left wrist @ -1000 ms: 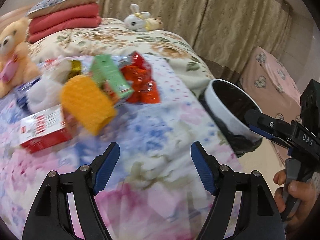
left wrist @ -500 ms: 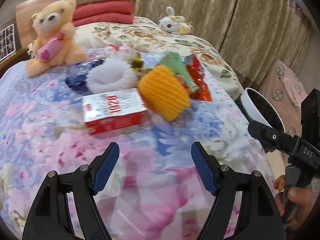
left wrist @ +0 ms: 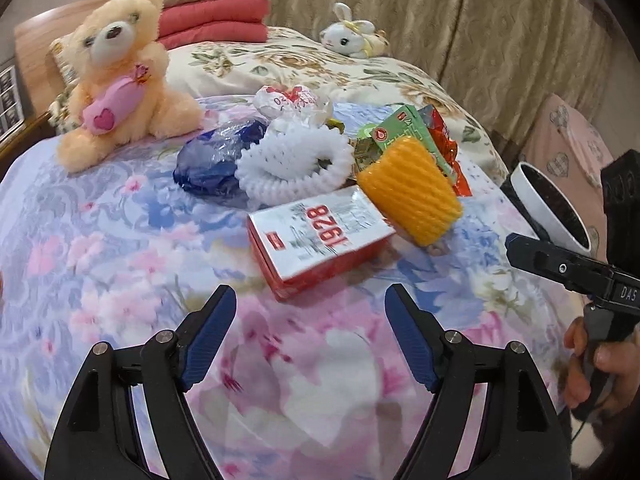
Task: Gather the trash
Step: 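Grasp the orange fruit net with the right tool while left grasps red-white carton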
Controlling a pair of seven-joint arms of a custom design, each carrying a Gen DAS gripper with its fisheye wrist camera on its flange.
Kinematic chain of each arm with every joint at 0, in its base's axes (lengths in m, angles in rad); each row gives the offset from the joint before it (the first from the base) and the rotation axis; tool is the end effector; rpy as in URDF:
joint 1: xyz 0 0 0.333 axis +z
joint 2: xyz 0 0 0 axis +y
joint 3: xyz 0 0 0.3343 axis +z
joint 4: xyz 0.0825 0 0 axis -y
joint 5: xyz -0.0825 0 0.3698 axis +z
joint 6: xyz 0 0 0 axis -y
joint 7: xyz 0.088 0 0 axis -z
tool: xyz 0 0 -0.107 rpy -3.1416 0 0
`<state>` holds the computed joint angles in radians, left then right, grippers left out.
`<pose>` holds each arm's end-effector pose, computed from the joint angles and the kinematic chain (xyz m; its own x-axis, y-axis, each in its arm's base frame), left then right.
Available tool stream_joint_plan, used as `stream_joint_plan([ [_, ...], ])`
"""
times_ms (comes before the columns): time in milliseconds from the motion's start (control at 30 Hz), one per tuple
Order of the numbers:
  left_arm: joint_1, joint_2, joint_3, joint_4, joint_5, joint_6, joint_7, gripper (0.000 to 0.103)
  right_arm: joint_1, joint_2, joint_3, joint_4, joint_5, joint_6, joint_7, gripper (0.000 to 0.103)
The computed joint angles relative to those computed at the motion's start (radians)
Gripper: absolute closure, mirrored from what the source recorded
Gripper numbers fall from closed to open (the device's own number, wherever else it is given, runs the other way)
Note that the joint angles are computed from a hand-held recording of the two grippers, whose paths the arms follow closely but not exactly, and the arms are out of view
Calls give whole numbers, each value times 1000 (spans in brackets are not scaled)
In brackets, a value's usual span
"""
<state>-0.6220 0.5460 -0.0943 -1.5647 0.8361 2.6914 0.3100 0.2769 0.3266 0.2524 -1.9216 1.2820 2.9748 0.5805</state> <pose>0.5440 -0.4877 0.4086 -0.1321 -0.9829 0.1279 -0.7378 0.0114 -0.6749 0.5836 0.2492 0.3963 0.3917 -0.8337 -0.3892 -0.7421 -0.0362 -0.6693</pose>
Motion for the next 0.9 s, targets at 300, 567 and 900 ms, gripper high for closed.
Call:
stream_joint_plan([
  [300,127,49,-92,43,-202,46,365,22,6,77,15,84,-109,8,82,15],
  [567,141,120,-116,128,-353,57,611,22,-4,143,37,158,-202,20,169,16],
  [900,64,125,-41,141,-339,78,600,42,-78,162,119,162,-249,31,187,71],
])
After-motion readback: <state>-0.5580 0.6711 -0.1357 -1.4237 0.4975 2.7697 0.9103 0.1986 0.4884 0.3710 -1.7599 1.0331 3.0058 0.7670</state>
